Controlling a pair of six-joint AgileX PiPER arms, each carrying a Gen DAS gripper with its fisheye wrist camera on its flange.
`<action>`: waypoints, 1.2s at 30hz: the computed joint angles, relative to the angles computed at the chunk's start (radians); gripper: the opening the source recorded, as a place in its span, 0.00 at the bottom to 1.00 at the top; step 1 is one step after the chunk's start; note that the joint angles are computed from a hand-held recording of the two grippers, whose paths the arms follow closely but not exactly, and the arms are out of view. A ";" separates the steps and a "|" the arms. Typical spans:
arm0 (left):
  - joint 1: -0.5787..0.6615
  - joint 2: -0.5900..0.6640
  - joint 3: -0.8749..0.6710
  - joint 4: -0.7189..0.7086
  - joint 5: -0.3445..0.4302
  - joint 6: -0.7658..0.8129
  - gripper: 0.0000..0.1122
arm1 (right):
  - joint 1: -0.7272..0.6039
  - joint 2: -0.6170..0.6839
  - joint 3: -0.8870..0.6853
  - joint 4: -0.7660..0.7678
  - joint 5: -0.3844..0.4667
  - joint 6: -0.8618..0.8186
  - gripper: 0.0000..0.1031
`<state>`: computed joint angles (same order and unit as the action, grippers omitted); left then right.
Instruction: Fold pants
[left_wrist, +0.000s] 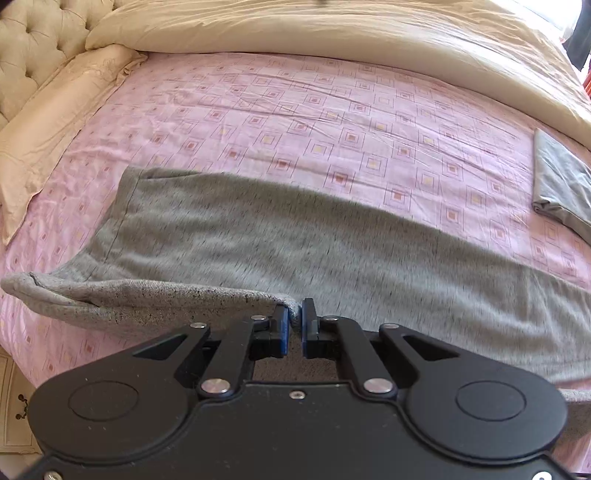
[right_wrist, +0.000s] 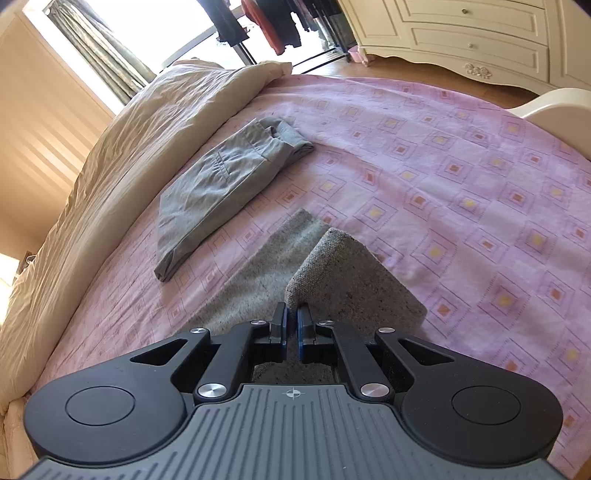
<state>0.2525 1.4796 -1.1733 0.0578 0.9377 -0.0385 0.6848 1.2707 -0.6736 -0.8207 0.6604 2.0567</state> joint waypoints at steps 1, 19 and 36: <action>-0.025 0.025 -0.017 0.024 -0.003 -0.034 0.07 | -0.046 0.024 -0.008 0.010 -0.045 -0.036 0.05; -0.200 0.476 -0.440 0.199 0.105 -0.349 0.08 | -0.330 0.416 -0.269 0.207 -0.282 -0.409 0.05; -0.233 0.778 -0.764 0.251 0.226 -0.424 0.08 | -0.402 0.604 -0.409 0.379 -0.320 -0.585 0.09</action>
<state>0.0193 2.2571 -1.9376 0.3087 1.1635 -0.4626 0.2828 1.8750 -1.0825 -0.4414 0.3405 1.4721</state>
